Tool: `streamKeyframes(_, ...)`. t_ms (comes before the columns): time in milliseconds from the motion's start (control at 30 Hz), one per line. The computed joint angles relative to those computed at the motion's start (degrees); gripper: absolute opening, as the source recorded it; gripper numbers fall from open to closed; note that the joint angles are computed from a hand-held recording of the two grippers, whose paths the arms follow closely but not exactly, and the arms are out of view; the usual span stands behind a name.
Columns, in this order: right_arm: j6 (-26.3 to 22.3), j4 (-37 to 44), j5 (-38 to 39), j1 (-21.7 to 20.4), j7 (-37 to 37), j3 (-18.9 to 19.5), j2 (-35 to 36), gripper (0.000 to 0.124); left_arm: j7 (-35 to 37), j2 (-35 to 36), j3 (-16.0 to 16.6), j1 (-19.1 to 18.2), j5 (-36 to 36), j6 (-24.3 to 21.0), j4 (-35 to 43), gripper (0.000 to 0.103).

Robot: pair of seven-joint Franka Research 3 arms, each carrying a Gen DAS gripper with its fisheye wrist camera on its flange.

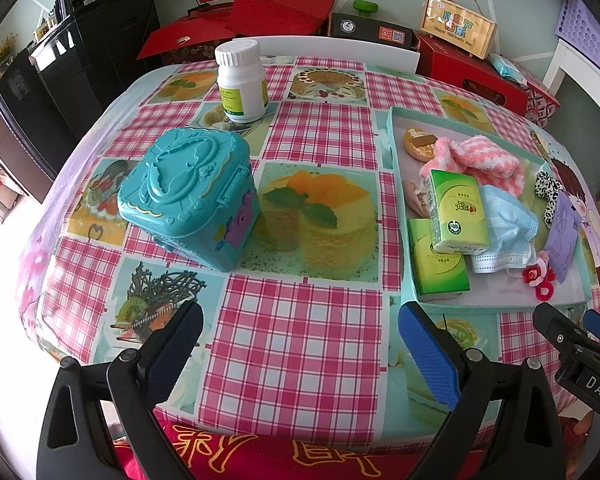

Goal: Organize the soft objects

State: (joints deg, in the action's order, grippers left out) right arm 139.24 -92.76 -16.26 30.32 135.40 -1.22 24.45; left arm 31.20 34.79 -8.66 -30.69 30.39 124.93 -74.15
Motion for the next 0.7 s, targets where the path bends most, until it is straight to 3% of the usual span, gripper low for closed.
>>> streamKeyframes(700,-0.5,0.3,0.5,-0.1,-0.6,0.0,0.4,0.103,0.0,0.7,0.1,0.0,-0.7,-0.6,0.8,0.098)
